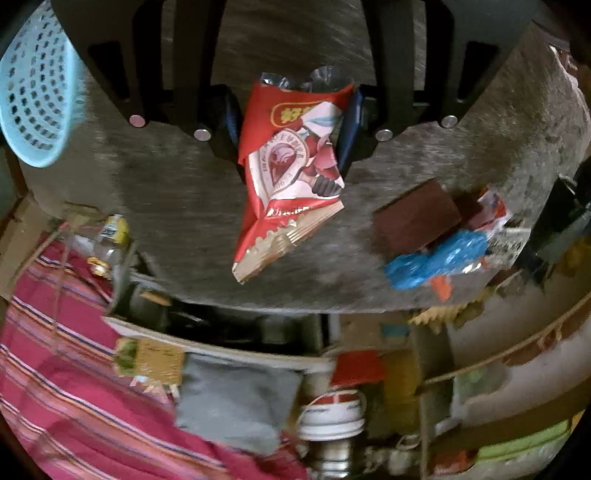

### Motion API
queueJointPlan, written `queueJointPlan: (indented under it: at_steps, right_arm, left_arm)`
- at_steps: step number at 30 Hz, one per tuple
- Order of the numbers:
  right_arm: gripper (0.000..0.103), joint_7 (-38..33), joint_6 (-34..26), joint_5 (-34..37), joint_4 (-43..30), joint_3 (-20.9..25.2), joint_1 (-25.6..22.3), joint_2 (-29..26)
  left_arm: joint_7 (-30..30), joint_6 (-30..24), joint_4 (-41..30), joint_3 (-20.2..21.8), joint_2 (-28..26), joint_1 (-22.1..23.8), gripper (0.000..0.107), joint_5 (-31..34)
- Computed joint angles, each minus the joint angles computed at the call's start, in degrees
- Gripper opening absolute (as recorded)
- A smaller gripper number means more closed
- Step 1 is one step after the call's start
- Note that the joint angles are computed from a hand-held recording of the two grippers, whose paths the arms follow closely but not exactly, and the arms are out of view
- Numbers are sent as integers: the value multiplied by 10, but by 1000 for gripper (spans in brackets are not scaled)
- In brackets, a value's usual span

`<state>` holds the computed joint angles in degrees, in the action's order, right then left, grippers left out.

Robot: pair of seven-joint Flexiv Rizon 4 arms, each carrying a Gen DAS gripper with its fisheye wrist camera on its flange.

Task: Collect trash
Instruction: 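Carry the tube and red bag over the blue basket while opening the left tool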

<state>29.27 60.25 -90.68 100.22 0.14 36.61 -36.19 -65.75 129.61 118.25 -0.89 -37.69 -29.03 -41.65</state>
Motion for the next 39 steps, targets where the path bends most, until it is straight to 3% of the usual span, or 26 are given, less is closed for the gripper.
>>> queueJointPlan:
  at_steps: [11, 25, 36, 39]
  right_arm:
    - [44, 92, -101, -36, 196, 50, -66, 152]
    - [44, 157, -143, -8, 381, 95, -156, 283]
    - [44, 224, -105, -41, 451, 87, -213, 328]
    - [44, 241, -103, -53, 458, 86, -223, 334]
  left_arm:
    - [52, -11, -69, -16, -30, -84, 72, -53]
    - [130, -70, -242, -35, -111, -185, 72, -88]
    - [130, -197, -400, 33, -200, -285, 72, -84]
    - [113, -240, -446, 80, -227, -314, 72, -86]
